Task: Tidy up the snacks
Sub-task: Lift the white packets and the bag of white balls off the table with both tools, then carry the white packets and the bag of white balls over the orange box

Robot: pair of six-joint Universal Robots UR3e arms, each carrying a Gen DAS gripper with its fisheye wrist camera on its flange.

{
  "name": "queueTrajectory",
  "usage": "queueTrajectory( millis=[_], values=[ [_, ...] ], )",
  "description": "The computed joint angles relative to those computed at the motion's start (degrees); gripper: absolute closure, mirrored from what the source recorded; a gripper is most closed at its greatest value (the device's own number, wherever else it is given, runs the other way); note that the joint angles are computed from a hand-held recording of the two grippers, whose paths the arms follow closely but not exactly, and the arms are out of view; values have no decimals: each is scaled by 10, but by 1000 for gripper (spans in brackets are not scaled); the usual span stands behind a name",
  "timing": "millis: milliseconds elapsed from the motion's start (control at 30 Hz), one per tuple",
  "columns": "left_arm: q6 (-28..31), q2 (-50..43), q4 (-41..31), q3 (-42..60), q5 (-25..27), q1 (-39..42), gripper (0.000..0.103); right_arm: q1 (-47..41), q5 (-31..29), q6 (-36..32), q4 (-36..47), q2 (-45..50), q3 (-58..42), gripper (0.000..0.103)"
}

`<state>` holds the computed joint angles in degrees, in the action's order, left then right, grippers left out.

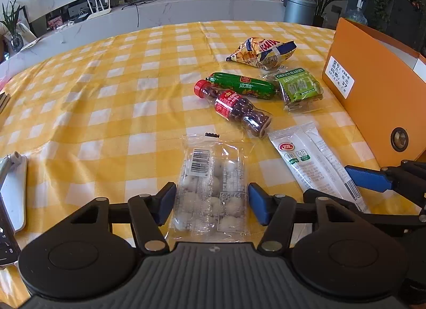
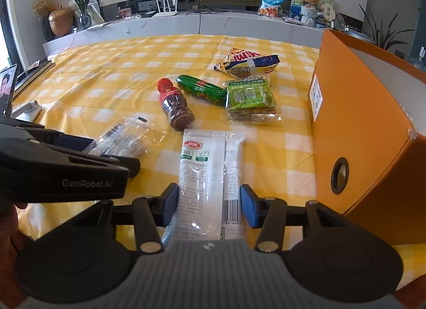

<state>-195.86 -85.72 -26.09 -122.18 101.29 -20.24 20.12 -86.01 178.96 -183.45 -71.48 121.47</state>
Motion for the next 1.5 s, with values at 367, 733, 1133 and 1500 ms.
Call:
queueTrajectory(
  millis=[367,733,1133,1500],
  values=[
    [-43,43,10,-22,-29,28,43,-37,59,-11,33,-32,-5,58],
    [-92,100,-46,14,-25,22,43,-77,125,-20,10,-122,38,58],
    [-95,39,-72,159,8,-66,43,-212,229,-43,65,-282,87,58],
    [-29,-156,-100,414,-51,-116,43,-432,334,-170,251,-396,75,58]
  ],
)
